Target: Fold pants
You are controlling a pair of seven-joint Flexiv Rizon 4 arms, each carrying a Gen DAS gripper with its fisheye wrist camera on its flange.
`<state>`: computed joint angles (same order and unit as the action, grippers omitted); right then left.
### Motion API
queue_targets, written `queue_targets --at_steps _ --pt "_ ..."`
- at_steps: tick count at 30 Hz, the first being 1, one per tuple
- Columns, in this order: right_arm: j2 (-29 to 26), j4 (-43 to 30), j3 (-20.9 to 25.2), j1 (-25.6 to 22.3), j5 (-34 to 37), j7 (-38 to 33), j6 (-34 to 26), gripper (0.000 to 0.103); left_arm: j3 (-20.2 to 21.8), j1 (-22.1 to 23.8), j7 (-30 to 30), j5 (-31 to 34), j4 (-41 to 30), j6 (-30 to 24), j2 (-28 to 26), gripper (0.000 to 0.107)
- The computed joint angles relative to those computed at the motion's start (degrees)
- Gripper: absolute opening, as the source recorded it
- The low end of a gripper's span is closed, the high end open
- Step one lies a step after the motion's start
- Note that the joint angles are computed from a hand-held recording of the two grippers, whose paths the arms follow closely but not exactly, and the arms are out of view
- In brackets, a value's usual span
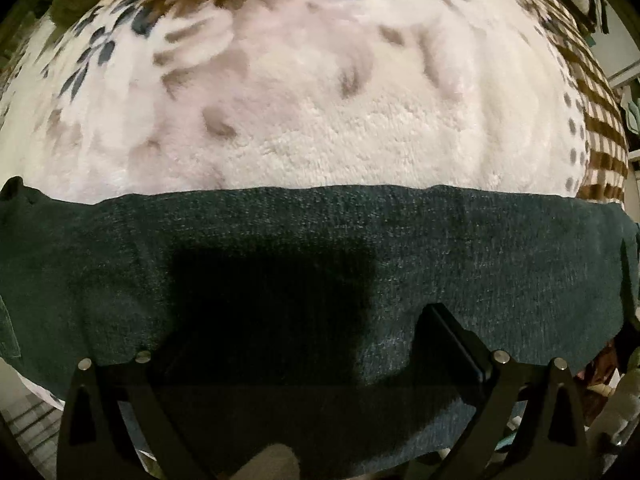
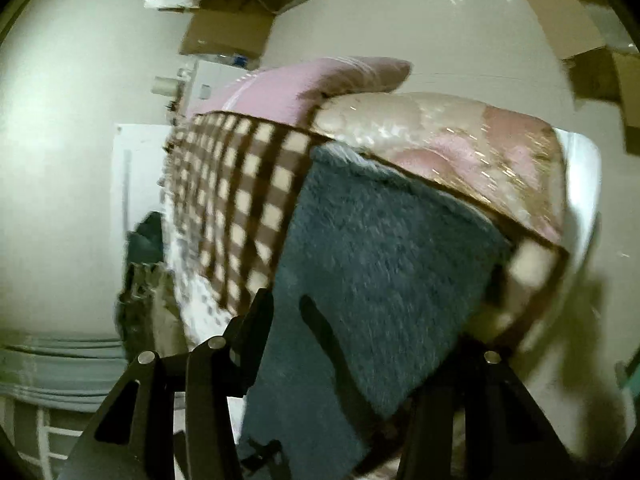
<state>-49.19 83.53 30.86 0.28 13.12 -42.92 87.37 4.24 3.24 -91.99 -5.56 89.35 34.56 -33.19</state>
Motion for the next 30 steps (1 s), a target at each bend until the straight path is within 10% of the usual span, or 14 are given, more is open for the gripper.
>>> queue_targets --at_steps 4,8,18,30 --pt "-2.39 -2.90 2.21 -0.76 -1.31 -2.69 -1.68 0.052 0.01 -0.96 -0.99 0.25 4.01 3.77 1.82 0.103" --pt "-1.18 -4.64 -3.86 3.31 -1.79 -0.10 -7.63 0.010 0.09 -1.12 -1.29 0.31 5.91 4.72 3.02 0.103" --pt "5.91 -4.19 -18.01 15.09 -8.11 6.98 -13.47 0.008 0.43 0.01 -3.31 -0.83 2.48 -0.25 3.34 0.103" --pt "8.16 -11.61 -22.49 29.40 -21.50 11.08 -22.65 0.008 4.48 9.83 3.15 -5.14 11.14 -2.27 16.79 0.103"
